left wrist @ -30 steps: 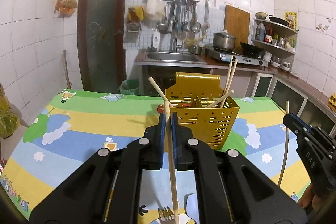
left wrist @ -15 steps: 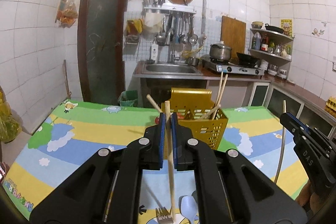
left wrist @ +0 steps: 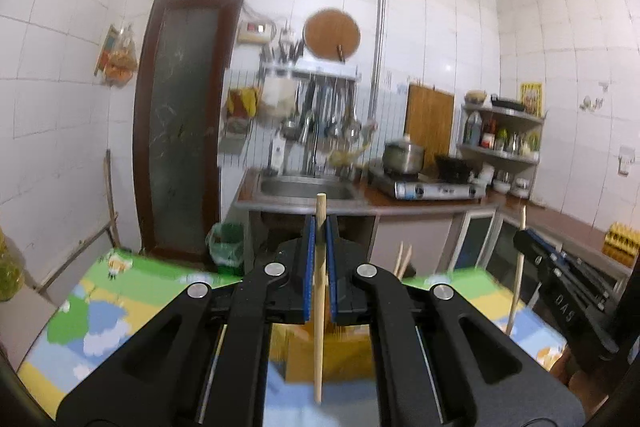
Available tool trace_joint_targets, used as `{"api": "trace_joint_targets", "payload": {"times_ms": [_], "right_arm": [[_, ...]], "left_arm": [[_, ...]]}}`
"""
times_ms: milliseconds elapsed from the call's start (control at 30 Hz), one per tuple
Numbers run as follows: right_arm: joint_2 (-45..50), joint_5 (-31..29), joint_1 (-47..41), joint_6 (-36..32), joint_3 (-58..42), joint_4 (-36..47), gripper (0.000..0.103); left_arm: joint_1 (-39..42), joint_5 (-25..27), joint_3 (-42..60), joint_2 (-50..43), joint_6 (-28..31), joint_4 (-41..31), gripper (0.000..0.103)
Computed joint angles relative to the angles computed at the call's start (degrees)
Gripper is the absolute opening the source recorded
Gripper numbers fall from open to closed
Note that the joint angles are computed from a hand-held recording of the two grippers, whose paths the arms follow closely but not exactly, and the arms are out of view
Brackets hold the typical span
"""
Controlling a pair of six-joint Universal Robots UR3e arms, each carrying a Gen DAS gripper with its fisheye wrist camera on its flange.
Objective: Organize utensils
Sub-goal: 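Lower both chopsticks into the caddy and open both tools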
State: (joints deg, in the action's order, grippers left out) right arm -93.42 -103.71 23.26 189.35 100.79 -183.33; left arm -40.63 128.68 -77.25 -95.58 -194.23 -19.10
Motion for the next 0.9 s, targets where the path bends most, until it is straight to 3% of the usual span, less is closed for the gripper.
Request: {"api": "trace_joint_targets", "payload": {"times_ms": [300, 467, 633, 900], "right_arm": [[17.44, 0.85, -0.6, -1.55, -18.38, -5.27, 0.006], [25.54, 5.92, -3.39, 1.19, -27.36, -6.8, 0.006], [33.02, 8.61, -3.79, 0.64, -33.83, -8.13, 0.006], [36.76, 9.43, -4.32, -1.23, -28.61, -11.5, 0.006]], "left_arm": [[7.98, -6.47, 18.36, -13.17, 5.53, 2.36, 0.004], [12.08, -10.0, 23.18, -19.25, 5.97, 3.13, 0.004], [14.4, -12.74, 21.17, -21.3, 5.27, 4.93, 0.004], [16.48, -15.22, 11.37, -20.19, 2.2, 7.49, 0.004]]}}
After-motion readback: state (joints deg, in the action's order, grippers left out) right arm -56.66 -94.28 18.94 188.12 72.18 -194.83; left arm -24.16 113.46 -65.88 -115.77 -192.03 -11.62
